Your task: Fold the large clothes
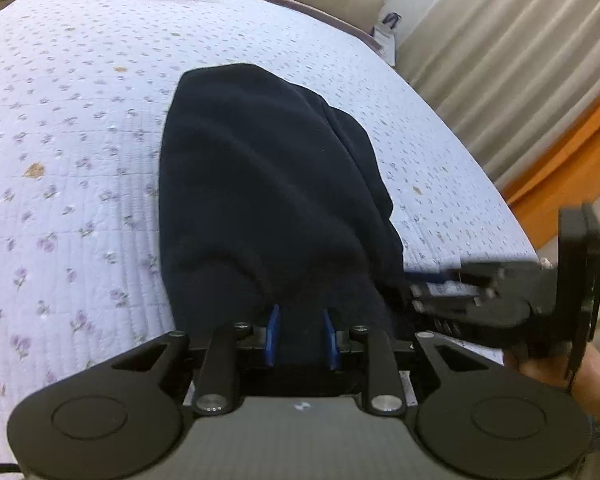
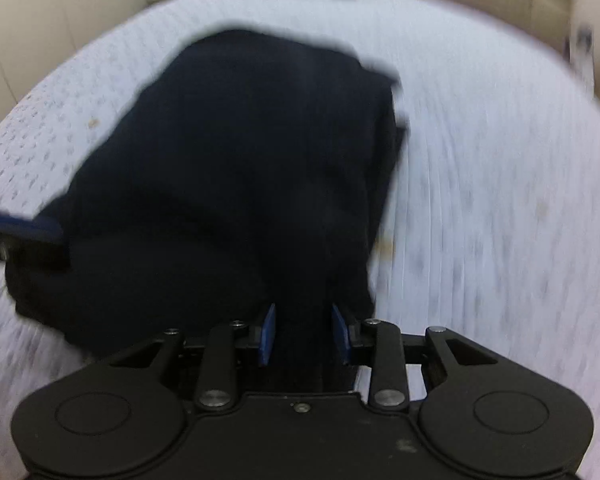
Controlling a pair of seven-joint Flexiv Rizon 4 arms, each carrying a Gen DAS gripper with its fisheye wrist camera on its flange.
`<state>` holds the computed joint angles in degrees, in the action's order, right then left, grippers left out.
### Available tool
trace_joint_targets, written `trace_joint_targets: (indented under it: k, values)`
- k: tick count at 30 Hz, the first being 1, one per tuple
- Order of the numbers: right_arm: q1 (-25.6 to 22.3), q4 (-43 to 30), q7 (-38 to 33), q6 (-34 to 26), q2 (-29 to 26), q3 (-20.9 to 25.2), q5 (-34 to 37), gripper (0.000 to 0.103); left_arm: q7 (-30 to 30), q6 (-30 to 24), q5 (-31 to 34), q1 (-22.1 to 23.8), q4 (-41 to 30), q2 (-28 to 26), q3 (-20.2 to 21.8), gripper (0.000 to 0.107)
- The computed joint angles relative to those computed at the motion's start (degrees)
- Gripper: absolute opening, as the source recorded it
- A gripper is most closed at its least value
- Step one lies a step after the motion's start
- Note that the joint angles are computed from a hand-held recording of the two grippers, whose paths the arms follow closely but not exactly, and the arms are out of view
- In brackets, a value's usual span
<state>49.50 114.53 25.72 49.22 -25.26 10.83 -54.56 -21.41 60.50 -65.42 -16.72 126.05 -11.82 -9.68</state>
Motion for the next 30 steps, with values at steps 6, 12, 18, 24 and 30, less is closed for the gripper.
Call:
trace_joint_targets:
  k: [6,12,18,24,30]
  values:
    - [-2.09,2.54,5.98,0.74,6.75,-2.64,-12.36,0.034,-0.67,3.45,3.77,-0.87,0.09,0.45,-0.20,0.025]
    - [-11.66,-15.02,10.39,21.36,-6.01,-10.20,-38.13,0.027,-1.66,3.36,1.50,-1.01,0.39,0.60,-0.58,0.025]
    - [-10.66,-26.10,-16.62,8.42,-19.12,-8.66,-9.32,0.000,-0.02,2.26,-1.55,-0.90,1.54,2.07,-0.04,0.025]
    - [-7.76,-17.06,-11.07,5.54,-10.91,-11.89,-6.38,0.000,-2.45,-2.64,-4.40,0.16,2.16,2.94,1.80,0.023]
    - [-6.85,-5.13,5.59,11.30,0.57,-9.55,-19.53,0.029,0.65,-0.52,-7.28,-0.80,-0.15,2.49,0.84,0.020]
